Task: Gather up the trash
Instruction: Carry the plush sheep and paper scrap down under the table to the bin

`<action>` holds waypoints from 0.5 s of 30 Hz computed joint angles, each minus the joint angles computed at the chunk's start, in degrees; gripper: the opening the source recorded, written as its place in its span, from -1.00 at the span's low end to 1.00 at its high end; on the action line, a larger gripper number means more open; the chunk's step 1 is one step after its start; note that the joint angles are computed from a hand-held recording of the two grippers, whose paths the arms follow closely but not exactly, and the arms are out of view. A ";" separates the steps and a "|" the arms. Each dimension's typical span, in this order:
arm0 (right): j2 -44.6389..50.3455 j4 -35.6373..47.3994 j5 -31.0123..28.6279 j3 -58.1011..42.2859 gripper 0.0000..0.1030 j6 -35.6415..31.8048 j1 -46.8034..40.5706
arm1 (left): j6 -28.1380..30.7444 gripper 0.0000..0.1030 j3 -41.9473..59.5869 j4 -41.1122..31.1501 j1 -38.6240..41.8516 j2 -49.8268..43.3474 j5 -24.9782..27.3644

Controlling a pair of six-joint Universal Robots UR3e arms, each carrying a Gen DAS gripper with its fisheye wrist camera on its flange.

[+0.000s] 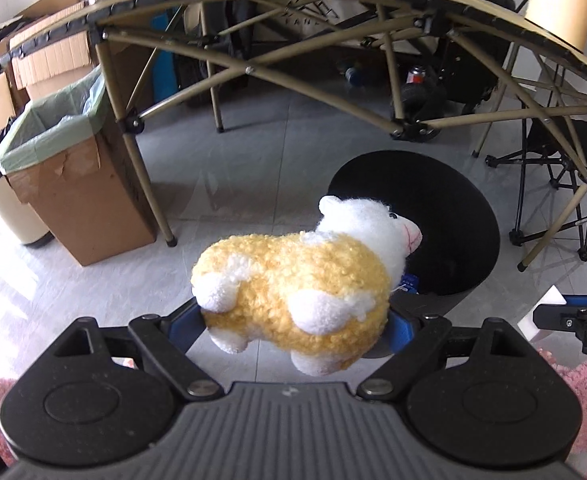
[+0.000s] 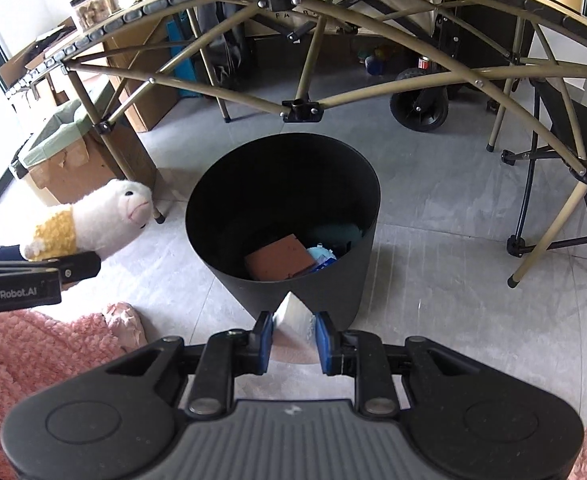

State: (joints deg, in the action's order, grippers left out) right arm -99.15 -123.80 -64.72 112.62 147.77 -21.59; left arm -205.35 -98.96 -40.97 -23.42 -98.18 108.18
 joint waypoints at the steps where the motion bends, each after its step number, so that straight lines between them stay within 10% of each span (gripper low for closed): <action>1: 0.64 -0.38 -0.20 -0.36 -0.57 0.28 0.38 | 0.01 0.73 -0.11 0.00 0.20 0.02 -0.13; 15: 12.27 -5.90 -3.33 -10.07 -0.57 5.27 7.70 | -0.69 0.73 -0.76 -0.88 3.84 -0.42 -2.03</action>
